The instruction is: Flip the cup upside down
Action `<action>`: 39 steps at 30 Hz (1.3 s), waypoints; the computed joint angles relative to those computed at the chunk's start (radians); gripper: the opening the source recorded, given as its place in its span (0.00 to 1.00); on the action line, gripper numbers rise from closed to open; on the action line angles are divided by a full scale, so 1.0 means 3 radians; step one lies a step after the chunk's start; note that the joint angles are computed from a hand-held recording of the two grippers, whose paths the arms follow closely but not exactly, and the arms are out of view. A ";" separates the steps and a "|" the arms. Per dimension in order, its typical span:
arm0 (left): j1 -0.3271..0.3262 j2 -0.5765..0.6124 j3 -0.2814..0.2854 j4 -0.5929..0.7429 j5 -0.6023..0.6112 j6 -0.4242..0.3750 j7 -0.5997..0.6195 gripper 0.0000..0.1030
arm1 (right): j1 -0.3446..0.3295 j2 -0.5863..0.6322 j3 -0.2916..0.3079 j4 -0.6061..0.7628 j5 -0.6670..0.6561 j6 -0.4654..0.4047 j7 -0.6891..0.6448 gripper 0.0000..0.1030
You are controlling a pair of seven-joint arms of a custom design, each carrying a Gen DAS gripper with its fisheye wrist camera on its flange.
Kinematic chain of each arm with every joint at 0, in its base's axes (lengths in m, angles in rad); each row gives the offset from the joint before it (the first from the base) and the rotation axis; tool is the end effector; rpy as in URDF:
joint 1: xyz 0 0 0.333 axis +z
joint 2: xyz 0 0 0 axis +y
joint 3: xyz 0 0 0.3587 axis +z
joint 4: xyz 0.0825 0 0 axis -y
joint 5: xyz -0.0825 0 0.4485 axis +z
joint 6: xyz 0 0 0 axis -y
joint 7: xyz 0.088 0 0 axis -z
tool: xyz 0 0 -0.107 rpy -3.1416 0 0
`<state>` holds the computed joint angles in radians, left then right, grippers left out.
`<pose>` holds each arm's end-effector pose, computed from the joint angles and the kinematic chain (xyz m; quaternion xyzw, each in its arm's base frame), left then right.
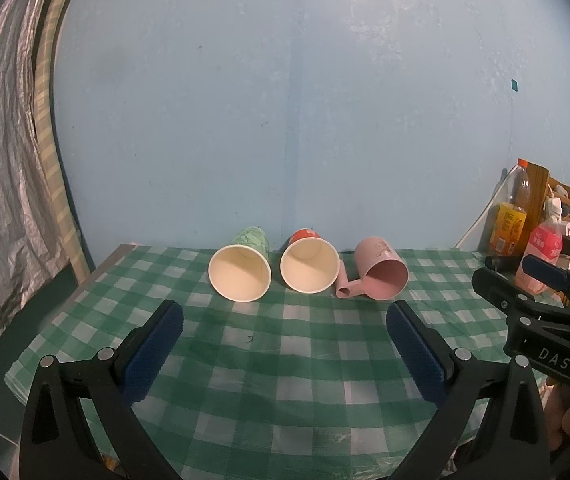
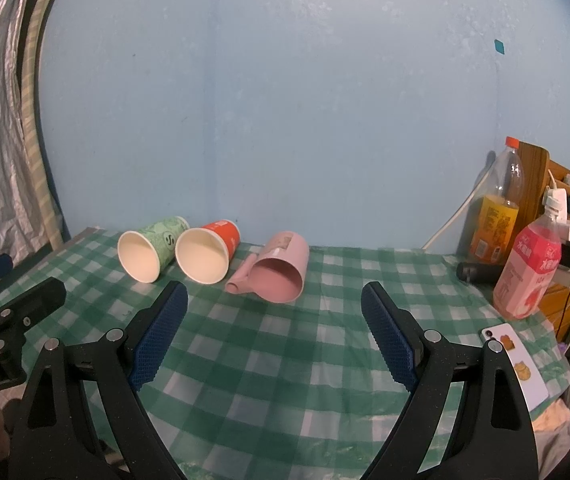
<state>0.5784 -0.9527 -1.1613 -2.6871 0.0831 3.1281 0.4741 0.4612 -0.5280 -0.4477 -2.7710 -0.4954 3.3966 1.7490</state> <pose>0.3768 -0.2816 0.4438 -0.6467 0.5236 -0.3778 0.4061 0.4223 0.0493 0.4858 -0.6834 0.4982 -0.3134 0.4319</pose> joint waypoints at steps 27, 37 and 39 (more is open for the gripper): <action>-0.0009 0.0021 -0.0003 -0.0009 0.0010 -0.0001 -0.0008 1.00 | 0.0039 -0.0004 -0.0029 0.0003 0.0064 -0.0027 -0.0061 0.85; -0.0015 0.0037 -0.0002 -0.0005 0.0022 -0.0014 -0.0004 1.00 | 0.0032 0.0001 -0.0007 0.0006 0.0085 -0.0037 -0.0066 0.85; -0.0016 0.0034 -0.0002 -0.0005 0.0023 -0.0018 -0.0008 1.00 | 0.0041 0.0007 -0.0025 0.0006 0.0084 -0.0030 -0.0070 0.85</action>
